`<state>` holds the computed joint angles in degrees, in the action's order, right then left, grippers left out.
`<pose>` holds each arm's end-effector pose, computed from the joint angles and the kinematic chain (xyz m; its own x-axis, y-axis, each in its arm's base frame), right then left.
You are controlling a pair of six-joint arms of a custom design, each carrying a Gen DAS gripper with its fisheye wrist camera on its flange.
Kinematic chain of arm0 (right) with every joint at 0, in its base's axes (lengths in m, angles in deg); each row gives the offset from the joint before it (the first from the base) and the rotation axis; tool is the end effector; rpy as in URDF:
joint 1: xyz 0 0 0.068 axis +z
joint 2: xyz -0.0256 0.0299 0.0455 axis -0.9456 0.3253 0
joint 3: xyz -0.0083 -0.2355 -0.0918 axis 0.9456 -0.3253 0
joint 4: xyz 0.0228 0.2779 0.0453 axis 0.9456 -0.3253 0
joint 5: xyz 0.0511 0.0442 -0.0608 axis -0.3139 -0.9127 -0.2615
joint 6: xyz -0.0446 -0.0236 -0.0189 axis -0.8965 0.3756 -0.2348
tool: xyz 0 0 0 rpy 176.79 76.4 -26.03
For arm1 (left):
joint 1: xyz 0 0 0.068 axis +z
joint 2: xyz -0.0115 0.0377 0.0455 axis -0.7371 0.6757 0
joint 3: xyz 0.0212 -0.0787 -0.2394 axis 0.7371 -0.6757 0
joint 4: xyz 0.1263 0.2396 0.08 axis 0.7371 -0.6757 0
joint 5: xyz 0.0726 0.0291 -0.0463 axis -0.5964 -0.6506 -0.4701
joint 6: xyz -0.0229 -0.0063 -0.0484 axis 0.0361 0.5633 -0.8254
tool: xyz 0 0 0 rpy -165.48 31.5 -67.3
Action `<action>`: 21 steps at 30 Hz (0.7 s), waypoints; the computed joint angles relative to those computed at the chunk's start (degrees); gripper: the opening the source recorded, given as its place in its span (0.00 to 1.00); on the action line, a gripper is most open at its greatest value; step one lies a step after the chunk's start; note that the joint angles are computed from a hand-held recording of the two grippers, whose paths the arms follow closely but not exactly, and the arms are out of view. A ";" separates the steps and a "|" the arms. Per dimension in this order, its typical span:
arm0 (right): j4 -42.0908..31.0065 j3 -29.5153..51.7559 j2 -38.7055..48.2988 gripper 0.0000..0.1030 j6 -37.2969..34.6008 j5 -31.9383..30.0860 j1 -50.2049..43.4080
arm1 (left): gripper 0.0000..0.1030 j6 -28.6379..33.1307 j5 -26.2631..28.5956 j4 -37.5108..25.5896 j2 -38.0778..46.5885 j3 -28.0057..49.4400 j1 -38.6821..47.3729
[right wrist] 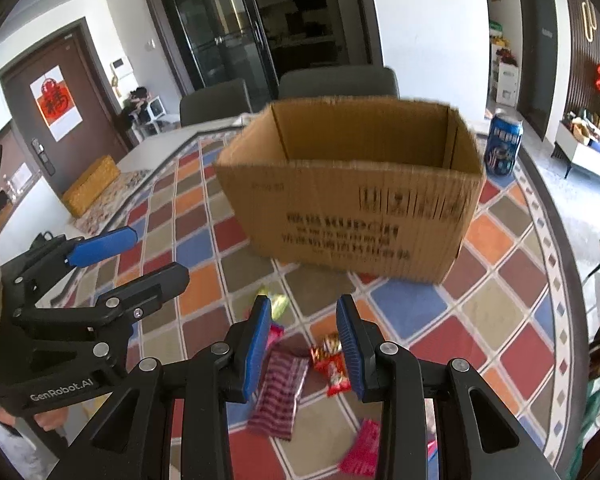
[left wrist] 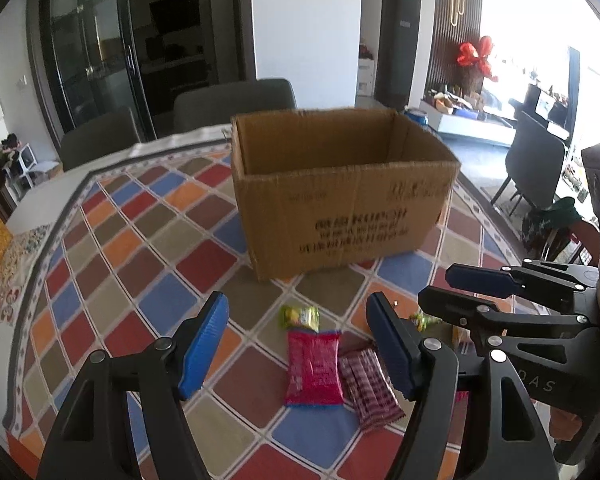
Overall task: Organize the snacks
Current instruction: 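Move both tools back over the remaining snacks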
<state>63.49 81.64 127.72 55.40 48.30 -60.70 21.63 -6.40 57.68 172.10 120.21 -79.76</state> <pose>0.3532 0.0812 0.0959 -0.6611 -0.4020 -0.6335 -0.6432 0.7383 0.2028 0.2741 -0.1537 0.1121 -0.7272 -0.1329 -0.6735 -0.1798 0.9837 0.0000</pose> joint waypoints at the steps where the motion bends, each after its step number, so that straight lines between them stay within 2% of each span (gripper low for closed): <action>1: -0.29 0.19 0.53 0.34 -0.22 0.05 -0.04 | 0.69 -0.43 0.46 0.30 0.56 -0.18 -0.12; 12: -1.08 -0.13 5.32 0.34 -3.23 1.79 0.18 | 0.69 -3.35 5.88 4.13 6.85 -1.90 -0.24; 21: -2.82 3.03 11.16 0.34 -4.09 4.06 1.19 | 0.69 -4.25 10.66 6.76 13.88 -0.95 1.15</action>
<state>60.67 84.68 138.88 51.30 52.36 -59.51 17.38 4.26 64.44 185.98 119.26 -78.61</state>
